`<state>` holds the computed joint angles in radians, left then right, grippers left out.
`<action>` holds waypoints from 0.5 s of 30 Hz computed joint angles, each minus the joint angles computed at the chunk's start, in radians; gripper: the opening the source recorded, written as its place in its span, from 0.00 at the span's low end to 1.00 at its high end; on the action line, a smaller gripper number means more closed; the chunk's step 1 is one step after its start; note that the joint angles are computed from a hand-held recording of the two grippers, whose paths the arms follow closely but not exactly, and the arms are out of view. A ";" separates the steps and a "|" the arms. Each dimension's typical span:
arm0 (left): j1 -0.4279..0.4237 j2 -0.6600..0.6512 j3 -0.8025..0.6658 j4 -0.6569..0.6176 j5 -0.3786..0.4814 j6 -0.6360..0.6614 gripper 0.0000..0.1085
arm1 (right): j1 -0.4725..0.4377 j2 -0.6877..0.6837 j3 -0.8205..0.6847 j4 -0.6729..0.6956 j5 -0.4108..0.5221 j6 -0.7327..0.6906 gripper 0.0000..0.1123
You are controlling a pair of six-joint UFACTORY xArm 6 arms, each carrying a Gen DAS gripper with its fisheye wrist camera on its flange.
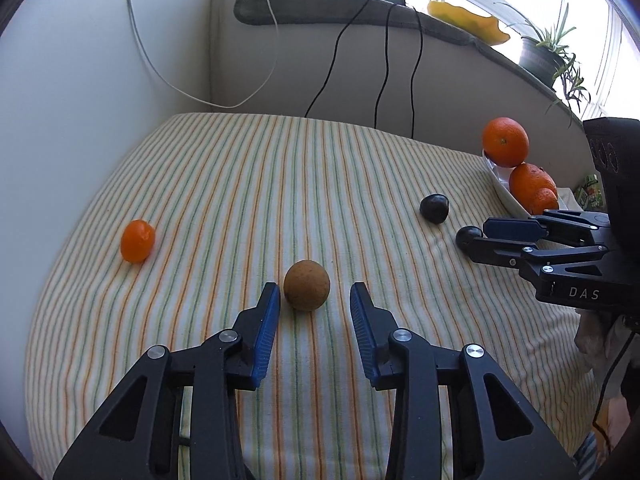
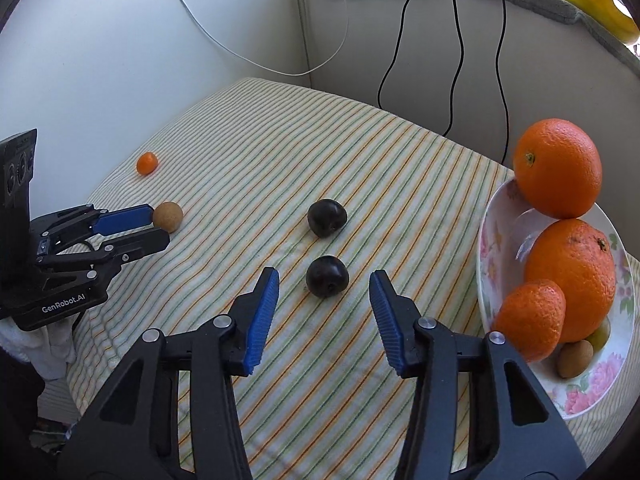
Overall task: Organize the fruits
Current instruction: 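Grasp a kiwi with the left gripper while the right gripper grasps a dark plum, then carry the kiwi in the left gripper while the right gripper carries the plum to the plate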
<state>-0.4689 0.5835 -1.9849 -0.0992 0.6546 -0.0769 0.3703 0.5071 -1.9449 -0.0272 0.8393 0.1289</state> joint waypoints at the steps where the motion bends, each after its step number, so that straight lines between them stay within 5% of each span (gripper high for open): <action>1: 0.001 0.003 -0.004 -0.001 0.004 0.004 0.30 | 0.001 0.010 -0.012 -0.005 0.007 0.004 0.40; 15: 0.003 0.028 -0.048 0.026 0.038 -0.004 0.21 | 0.000 0.055 -0.068 -0.007 0.040 -0.008 0.25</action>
<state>-0.4661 0.6120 -2.0329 -0.0729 0.6923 -0.0808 0.3706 0.5616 -2.0129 -0.0342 0.8788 0.1208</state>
